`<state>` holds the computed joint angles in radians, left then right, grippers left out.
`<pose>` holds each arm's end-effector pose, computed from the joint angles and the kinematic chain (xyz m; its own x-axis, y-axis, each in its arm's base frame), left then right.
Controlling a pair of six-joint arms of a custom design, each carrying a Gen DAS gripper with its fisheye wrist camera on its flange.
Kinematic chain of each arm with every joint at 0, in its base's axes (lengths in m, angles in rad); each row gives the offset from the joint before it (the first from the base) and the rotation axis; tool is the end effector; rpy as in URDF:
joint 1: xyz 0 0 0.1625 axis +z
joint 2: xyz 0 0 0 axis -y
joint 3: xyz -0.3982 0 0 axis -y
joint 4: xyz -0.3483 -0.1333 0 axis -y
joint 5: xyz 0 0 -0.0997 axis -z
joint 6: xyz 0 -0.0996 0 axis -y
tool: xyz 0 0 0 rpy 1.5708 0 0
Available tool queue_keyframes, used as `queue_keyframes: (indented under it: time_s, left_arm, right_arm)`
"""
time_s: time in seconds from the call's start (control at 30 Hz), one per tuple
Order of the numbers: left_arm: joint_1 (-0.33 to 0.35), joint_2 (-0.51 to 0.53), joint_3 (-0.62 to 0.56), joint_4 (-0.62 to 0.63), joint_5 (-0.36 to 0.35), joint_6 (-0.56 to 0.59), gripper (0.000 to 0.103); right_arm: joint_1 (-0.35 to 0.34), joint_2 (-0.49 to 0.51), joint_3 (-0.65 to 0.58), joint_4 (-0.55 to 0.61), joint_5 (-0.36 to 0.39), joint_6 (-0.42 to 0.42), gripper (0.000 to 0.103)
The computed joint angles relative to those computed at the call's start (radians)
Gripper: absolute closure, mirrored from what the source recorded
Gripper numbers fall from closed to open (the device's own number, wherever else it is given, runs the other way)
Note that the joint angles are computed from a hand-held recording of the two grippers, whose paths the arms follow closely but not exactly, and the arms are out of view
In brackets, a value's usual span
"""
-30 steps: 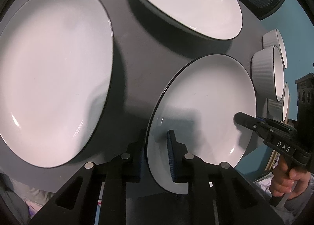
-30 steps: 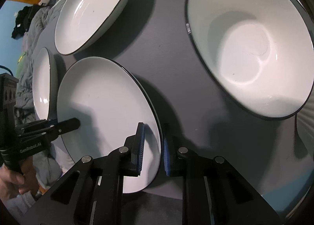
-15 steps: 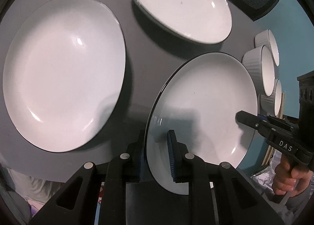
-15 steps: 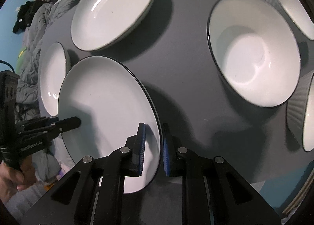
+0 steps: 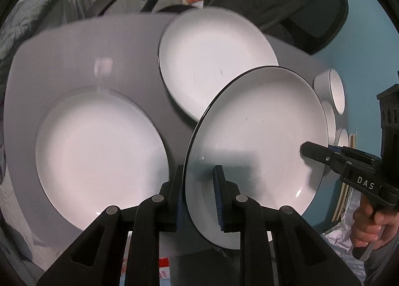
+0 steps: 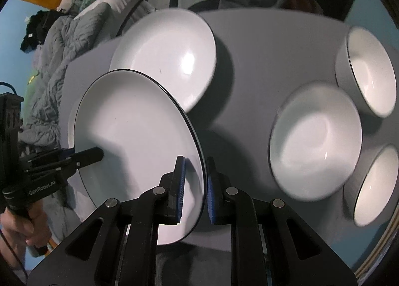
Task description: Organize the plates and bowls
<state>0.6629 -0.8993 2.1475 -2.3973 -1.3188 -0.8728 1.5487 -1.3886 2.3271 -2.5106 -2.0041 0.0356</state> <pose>-0.2256 -0.3767 0.0151 -0.8823 0.1008 -0.4598 0.0672 0.9938 0.0888 0.0831 -0.3797 0.1829 -0.9060 0.0562 0.4196 0.0544 0.9984 -0.0163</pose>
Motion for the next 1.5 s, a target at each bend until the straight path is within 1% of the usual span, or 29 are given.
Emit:
queue_keyframes:
  time_s: [0.2, 0.27, 0.4, 0.43, 0.57, 0.63, 0.7, 0.87, 1.03, 1.17, 1.23, 1.33, 1.4, 1.43, 1.5]
  left_arm:
    - [0.071, 0.008, -0.077, 0.046, 0.067, 0.056, 0.081]
    - [0.082, 0.035, -0.105, 0.048, 0.079, 0.062, 0.081]
    - [0.124, 0.069, -0.152, 0.066, 0.102, 0.075, 0.080]
    - [0.140, 0.073, -0.171, 0.083, 0.109, 0.084, 0.080]
    - [0.157, 0.112, -0.221, 0.116, 0.127, 0.087, 0.079]
    - [0.165, 0.128, -0.245, 0.133, 0.130, 0.086, 0.079]
    - [0.172, 0.135, -0.253, 0.141, 0.131, 0.086, 0.079]
    - [0.185, 0.167, -0.295, 0.174, 0.130, 0.089, 0.079]
    - [0.180, 0.183, -0.301, 0.176, 0.133, 0.084, 0.079]
    - [0.177, 0.187, -0.303, 0.171, 0.134, 0.083, 0.078]
    - [0.180, 0.188, -0.306, 0.171, 0.128, 0.082, 0.078]
    - [0.183, 0.191, -0.310, 0.170, 0.126, 0.081, 0.076]
    - [0.179, 0.193, -0.309, 0.173, 0.135, 0.082, 0.069]
    - [0.176, 0.192, -0.307, 0.174, 0.139, 0.079, 0.069]
    - [0.173, 0.191, -0.307, 0.187, 0.140, 0.069, 0.068]
  right_arm:
    - [0.014, 0.103, -0.106, -0.005, 0.002, -0.018, 0.087]
    - [0.014, 0.149, -0.144, -0.010, 0.002, -0.020, 0.087]
    - [0.002, 0.210, -0.201, 0.001, 0.000, -0.033, 0.087]
    - [-0.008, 0.202, -0.208, 0.017, 0.002, -0.046, 0.087]
    - [-0.023, 0.241, -0.254, 0.045, 0.013, -0.049, 0.087]
    - [-0.042, 0.227, -0.262, 0.069, 0.020, -0.064, 0.087]
    - [-0.049, 0.234, -0.274, 0.077, 0.023, -0.067, 0.087]
    - [-0.066, 0.252, -0.302, 0.102, 0.019, -0.056, 0.087]
    - [-0.073, 0.257, -0.315, 0.126, 0.008, -0.049, 0.086]
    - [-0.075, 0.250, -0.316, 0.138, 0.012, -0.047, 0.087]
    - [-0.077, 0.250, -0.323, 0.156, 0.018, -0.035, 0.084]
    - [-0.072, 0.256, -0.339, 0.198, 0.012, -0.011, 0.084]
    - [-0.063, 0.264, -0.351, 0.223, -0.005, 0.002, 0.083]
    - [-0.059, 0.265, -0.353, 0.229, -0.012, 0.011, 0.083]
    - [-0.056, 0.266, -0.357, 0.241, -0.012, 0.027, 0.078]
